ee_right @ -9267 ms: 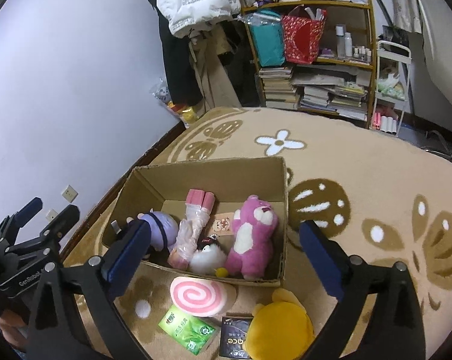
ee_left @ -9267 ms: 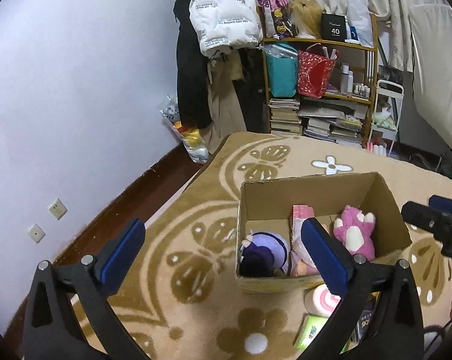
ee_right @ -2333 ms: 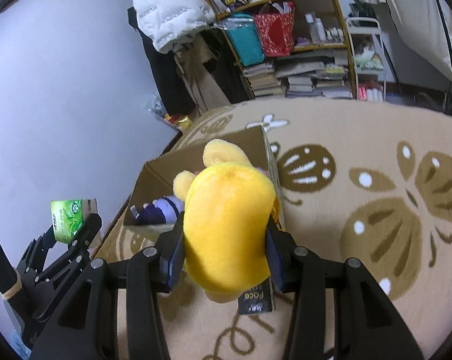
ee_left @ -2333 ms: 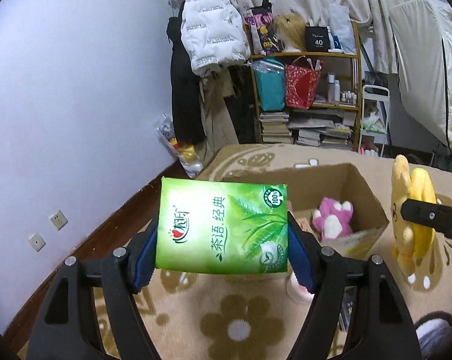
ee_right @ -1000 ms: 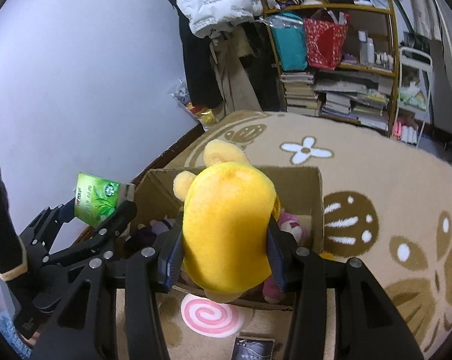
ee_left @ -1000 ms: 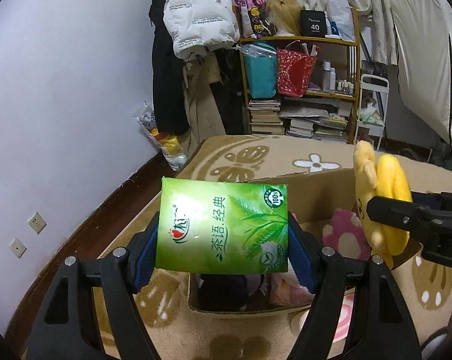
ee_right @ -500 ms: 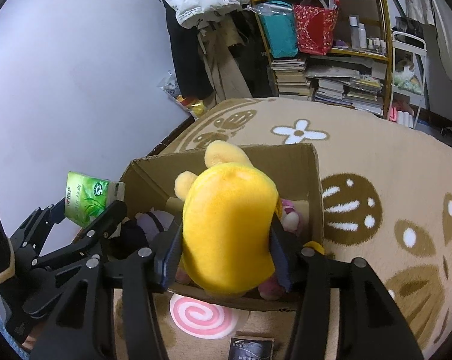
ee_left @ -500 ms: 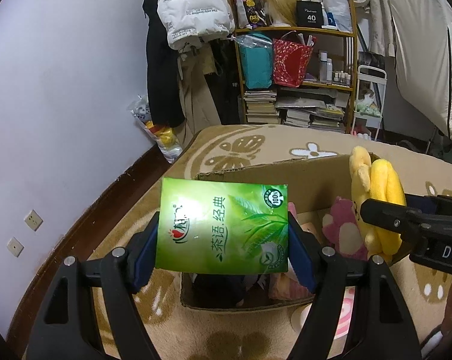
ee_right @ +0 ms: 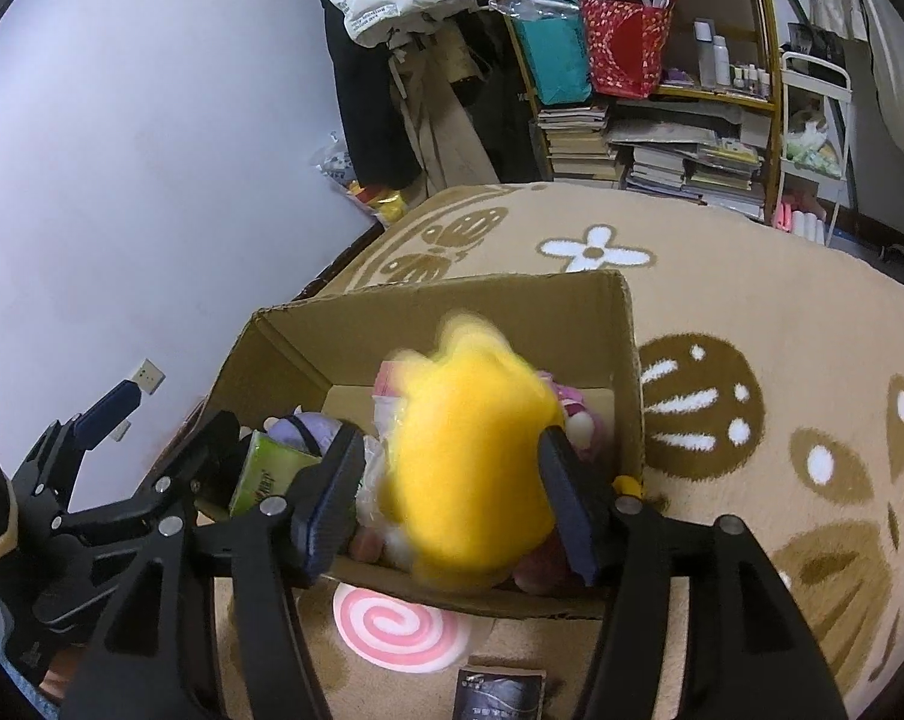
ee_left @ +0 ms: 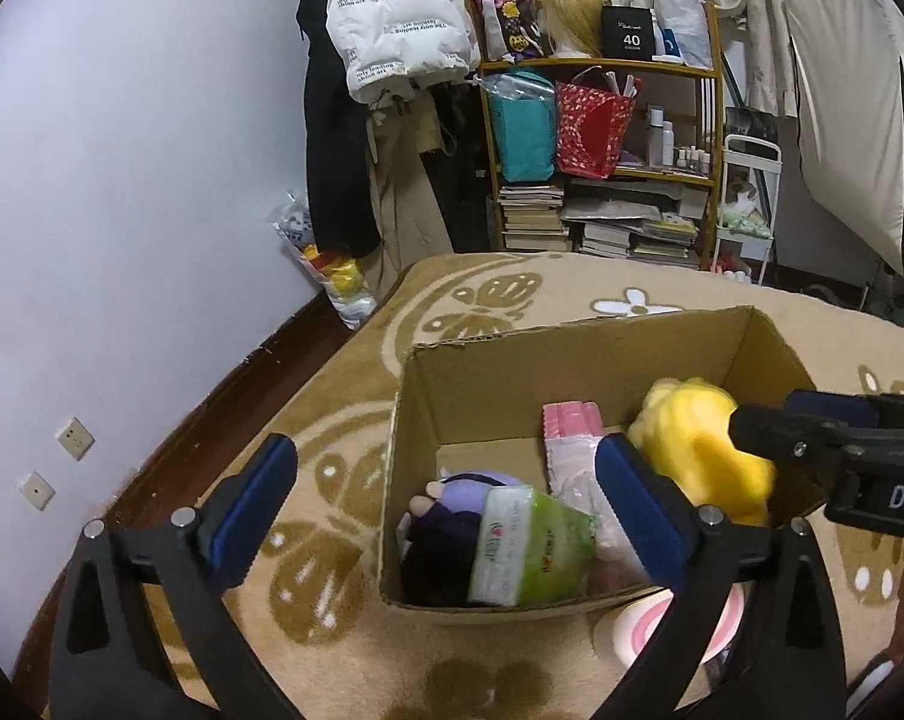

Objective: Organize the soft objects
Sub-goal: 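Open both tools to drop the tissue pack and yellow plush into the box, then lower the left tool toward the swirl cushion while the right tool approaches the black tissue box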

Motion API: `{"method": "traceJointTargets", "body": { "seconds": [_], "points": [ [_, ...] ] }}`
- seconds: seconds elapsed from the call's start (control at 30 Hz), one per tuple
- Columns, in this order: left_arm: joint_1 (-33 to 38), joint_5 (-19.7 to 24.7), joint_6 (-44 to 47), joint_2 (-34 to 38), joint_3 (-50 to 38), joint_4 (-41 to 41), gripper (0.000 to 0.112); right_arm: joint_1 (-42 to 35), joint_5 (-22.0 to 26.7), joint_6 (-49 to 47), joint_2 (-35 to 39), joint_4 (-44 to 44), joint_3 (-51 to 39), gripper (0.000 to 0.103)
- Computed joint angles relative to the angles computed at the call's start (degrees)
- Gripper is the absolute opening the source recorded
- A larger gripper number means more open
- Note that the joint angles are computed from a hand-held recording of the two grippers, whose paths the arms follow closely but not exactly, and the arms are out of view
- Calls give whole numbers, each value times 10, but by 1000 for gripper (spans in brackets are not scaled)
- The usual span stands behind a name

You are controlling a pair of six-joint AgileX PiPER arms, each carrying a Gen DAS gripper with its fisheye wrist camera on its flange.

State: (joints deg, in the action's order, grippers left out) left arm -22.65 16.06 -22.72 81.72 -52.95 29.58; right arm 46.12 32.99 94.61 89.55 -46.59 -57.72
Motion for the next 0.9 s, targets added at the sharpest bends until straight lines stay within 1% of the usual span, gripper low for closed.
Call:
{"method": "traceJointTargets", "body": {
  "seconds": [0.03, 0.1, 0.17, 0.23, 0.37, 0.43, 0.5, 0.6, 0.63, 0.67, 0.7, 0.77, 0.8, 0.9],
  "points": [
    [-2, 5, -4, -1, -1, 8, 99, 1, 3, 3, 1, -3, -1, 73],
    [-4, 14, -23, -3, -3, 30, 100, 4, 11, -3, -1, -4, -3, 76],
    [-3, 18, -28, -9, 0, 33, 102, 7, 16, -9, -5, -3, -4, 79],
    [3, 22, -19, -18, 2, 21, 103, 11, 24, -8, -10, -8, -4, 86],
    [16, 33, -7, -37, 5, 8, 103, 23, 45, -17, -23, -5, -8, 92],
    [24, 40, -5, -50, 8, 5, 103, 32, 64, -17, -28, -6, -12, 98],
    [37, 44, 22, -65, 8, -27, 103, 41, 77, -10, -37, -10, -11, 103],
    [60, 54, 91, -87, 4, -103, 103, 53, 98, -11, -46, -6, -15, 103],
    [65, 57, 98, -93, 3, -113, 103, 57, 105, -10, -47, -6, -17, 103],
    [67, 58, 81, -103, 7, -101, 103, 62, 115, -9, -49, -5, -19, 103],
    [67, 57, 42, -119, 15, -66, 103, 68, 122, -7, -53, -6, -19, 103],
    [72, 54, 26, -142, 23, -48, 103, 80, 139, 2, -60, -11, -19, 103],
    [75, 59, 42, -150, 21, -60, 103, 86, 147, 6, -63, -12, -19, 103],
    [84, 91, 126, -166, 0, -125, 103, 102, 172, 8, -72, -11, -24, 103]
  ]
}}
